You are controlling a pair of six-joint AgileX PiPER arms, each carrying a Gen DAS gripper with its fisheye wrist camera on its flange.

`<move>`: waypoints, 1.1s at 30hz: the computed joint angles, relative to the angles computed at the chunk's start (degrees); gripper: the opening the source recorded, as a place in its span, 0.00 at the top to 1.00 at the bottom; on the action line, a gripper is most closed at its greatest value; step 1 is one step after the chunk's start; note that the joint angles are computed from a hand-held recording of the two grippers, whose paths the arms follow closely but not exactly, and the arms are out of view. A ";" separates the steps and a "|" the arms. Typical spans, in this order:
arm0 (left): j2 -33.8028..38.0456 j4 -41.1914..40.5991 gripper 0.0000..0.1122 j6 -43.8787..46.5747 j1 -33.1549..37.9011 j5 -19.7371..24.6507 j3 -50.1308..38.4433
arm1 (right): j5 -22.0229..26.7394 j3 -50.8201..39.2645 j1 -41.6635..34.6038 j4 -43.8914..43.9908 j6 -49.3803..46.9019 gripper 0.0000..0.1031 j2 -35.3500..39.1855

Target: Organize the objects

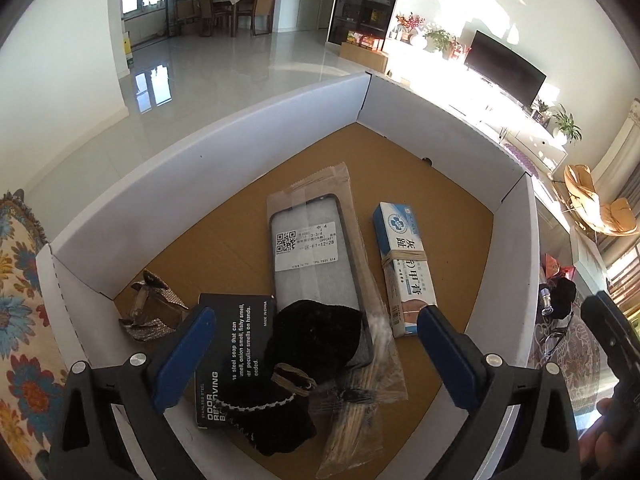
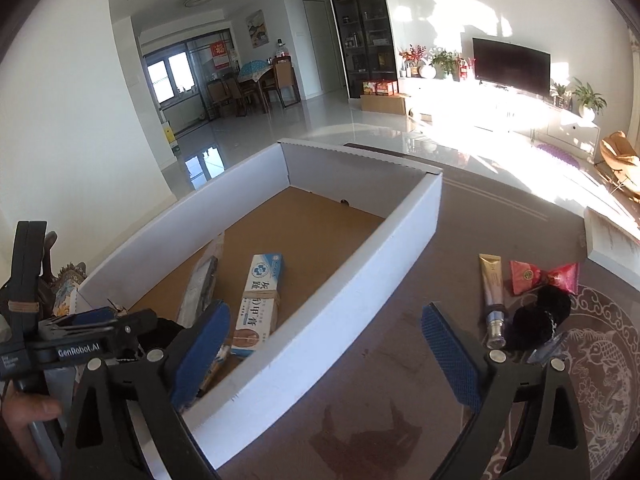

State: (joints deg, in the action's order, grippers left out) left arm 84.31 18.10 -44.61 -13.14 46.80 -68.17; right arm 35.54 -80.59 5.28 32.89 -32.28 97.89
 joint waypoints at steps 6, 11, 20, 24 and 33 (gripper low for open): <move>-5.69 14.31 0.09 -16.06 -6.20 -1.28 3.71 | -4.53 19.75 -18.93 6.92 -18.17 0.06 -9.19; -9.35 21.60 0.09 -26.11 -14.99 -4.32 5.42 | -6.13 26.74 -37.47 6.57 -31.00 0.06 -9.25; -3.25 26.56 0.09 -27.12 -34.67 -7.52 0.30 | -4.61 28.73 -52.60 8.62 -40.35 0.06 -6.88; 2.74 25.95 0.09 -24.11 -40.21 -8.43 -2.46 | -5.22 30.43 -52.48 10.86 -42.92 0.05 -7.09; 14.27 19.18 0.09 -14.78 -42.26 -7.46 -6.85 | -4.14 28.39 -51.74 9.08 -38.06 0.00 -4.97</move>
State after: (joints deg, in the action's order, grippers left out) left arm 98.58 37.28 -59.39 -55.39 39.34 -75.03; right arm 31.40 -52.21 -46.46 41.96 -70.35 92.92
